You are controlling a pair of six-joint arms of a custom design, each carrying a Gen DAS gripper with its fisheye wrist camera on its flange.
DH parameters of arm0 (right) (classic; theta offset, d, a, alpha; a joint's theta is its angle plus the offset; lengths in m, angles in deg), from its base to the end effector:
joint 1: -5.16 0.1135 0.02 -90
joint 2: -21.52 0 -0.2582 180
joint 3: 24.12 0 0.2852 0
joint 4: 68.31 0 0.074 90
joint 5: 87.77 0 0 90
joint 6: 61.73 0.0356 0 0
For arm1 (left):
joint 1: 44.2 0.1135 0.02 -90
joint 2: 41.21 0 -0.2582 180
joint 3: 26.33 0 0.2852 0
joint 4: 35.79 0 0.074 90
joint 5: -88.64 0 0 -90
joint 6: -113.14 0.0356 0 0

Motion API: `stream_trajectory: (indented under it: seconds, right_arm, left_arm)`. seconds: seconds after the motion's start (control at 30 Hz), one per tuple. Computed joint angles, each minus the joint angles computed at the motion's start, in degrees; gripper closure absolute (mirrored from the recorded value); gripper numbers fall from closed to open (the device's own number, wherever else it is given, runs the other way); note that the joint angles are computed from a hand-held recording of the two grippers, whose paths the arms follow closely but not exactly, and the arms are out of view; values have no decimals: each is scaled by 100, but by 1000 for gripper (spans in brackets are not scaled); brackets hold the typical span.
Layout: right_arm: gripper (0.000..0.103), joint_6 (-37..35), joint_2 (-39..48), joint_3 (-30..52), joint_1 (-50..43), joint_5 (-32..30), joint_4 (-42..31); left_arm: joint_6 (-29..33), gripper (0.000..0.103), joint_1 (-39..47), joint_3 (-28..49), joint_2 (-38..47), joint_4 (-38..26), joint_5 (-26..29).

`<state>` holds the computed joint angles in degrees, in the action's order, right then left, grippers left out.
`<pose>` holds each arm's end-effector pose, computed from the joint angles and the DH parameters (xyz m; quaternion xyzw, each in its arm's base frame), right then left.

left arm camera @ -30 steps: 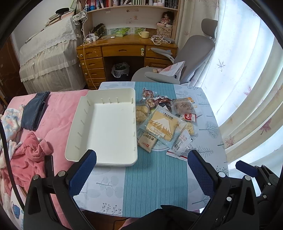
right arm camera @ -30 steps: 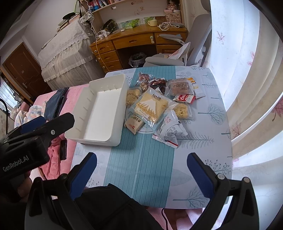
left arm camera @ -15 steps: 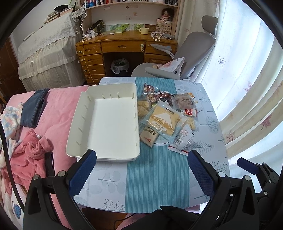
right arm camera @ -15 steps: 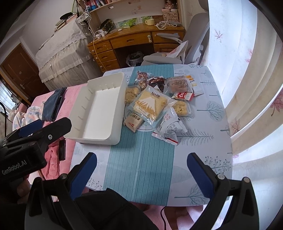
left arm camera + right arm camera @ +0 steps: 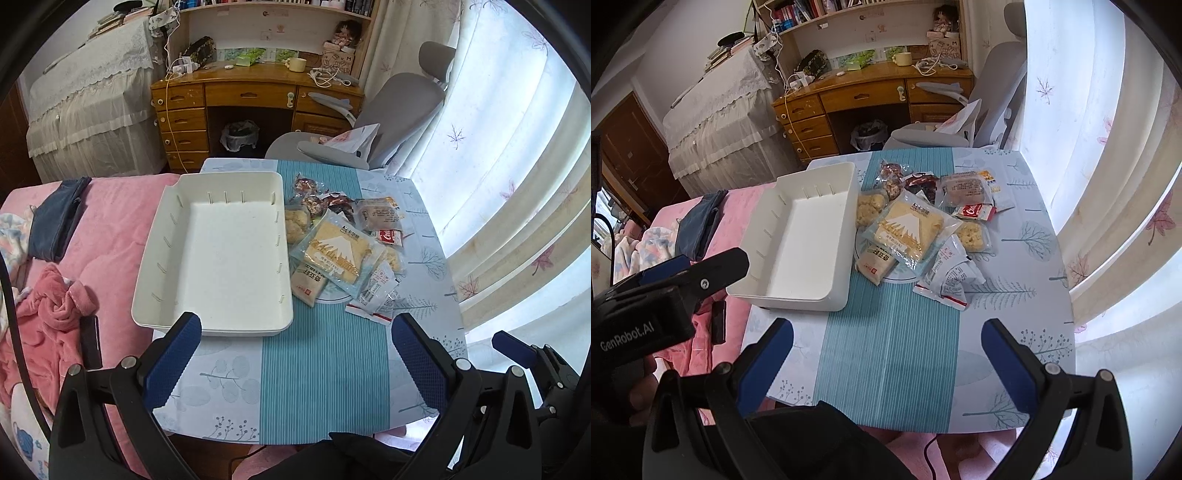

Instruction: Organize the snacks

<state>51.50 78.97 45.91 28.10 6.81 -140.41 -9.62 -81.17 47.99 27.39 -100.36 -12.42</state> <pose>0.1991 0.0812 0.2989 0.0129 0.9640 0.0675 0.2567 0.2166 -0.1545 0.2891 0.0094 0.9591 -0.0766 0.2723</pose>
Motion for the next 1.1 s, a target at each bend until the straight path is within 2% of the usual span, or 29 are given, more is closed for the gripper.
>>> stream_trajectory:
  seconds: [0.2, 0.4, 0.57, 0.8, 1.1]
  right_arm:
    - [1, 308, -118, -115, 458, 406, 62]
    - [1, 571, -249, -196, 628, 582, 38]
    - [1, 522, -347, -243, 551, 595, 106]
    - [1, -87, -375, -330, 76, 244, 359]
    - [1, -1576, -279, -358, -1357, -851, 697]
  left_arm:
    - [251, 1, 111, -161, -126, 137, 122]
    - [362, 1, 112, -226, -148, 245, 207]
    - [344, 1, 57, -212, -137, 301, 195]
    - [2, 1, -108, 69, 272, 233, -83]
    - [-815, 1, -526, 705, 1039, 97, -470]
